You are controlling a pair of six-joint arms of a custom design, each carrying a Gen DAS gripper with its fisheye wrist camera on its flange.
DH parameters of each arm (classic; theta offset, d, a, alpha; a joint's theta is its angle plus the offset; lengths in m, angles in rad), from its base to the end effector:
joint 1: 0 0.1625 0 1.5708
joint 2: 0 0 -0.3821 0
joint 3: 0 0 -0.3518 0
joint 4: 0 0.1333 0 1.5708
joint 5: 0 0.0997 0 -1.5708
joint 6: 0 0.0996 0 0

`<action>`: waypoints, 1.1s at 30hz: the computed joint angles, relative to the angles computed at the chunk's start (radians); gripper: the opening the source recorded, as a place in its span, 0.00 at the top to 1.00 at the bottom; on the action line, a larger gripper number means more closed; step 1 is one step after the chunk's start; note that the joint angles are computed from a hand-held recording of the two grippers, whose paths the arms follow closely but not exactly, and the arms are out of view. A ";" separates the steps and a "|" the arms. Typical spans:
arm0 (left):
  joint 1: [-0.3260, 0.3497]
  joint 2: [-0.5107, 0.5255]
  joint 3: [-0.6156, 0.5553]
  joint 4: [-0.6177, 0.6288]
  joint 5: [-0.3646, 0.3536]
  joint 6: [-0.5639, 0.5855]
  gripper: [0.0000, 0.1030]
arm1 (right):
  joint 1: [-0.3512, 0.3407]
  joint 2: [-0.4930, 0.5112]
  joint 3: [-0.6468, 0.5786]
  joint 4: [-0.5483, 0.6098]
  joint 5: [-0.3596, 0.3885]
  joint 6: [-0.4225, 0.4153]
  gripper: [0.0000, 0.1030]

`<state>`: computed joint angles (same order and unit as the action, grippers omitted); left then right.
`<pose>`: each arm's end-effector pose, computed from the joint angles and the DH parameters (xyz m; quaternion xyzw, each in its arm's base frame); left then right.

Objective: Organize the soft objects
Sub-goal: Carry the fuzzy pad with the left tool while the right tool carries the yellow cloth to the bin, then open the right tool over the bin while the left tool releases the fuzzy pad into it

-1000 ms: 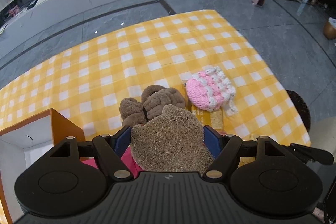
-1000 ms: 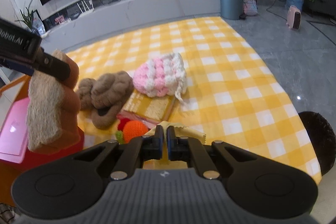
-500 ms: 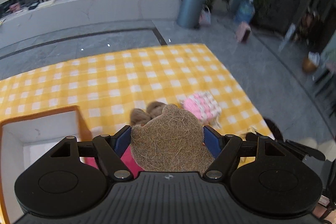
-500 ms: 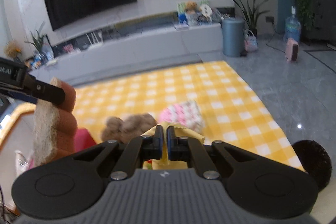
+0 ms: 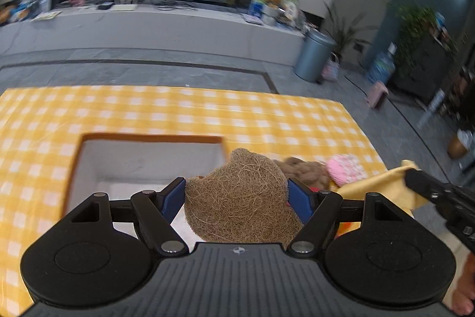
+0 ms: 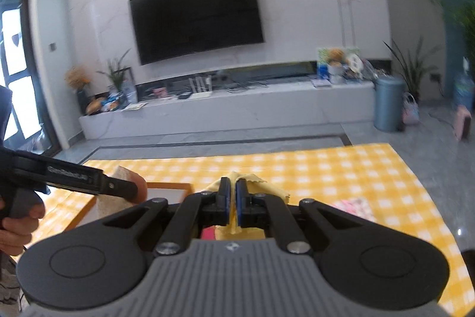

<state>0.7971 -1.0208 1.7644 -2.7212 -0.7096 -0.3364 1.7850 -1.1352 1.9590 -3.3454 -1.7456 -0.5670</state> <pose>-0.2530 -0.5579 0.2300 0.1107 0.8871 -0.3714 0.2507 0.2277 -0.5011 0.2749 0.3003 -0.8342 0.4353 0.1564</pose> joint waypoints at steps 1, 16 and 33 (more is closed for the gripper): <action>0.004 -0.017 0.025 -0.025 0.009 -0.001 0.18 | 0.014 0.007 0.000 -0.002 0.001 -0.007 0.98; 0.058 -0.149 0.206 -0.270 0.111 0.016 0.18 | 0.188 0.259 -0.146 0.120 -0.072 -0.021 0.99; 0.076 -0.140 0.213 -0.375 0.204 0.077 0.18 | 0.196 0.580 -0.527 0.469 -0.497 -0.208 0.99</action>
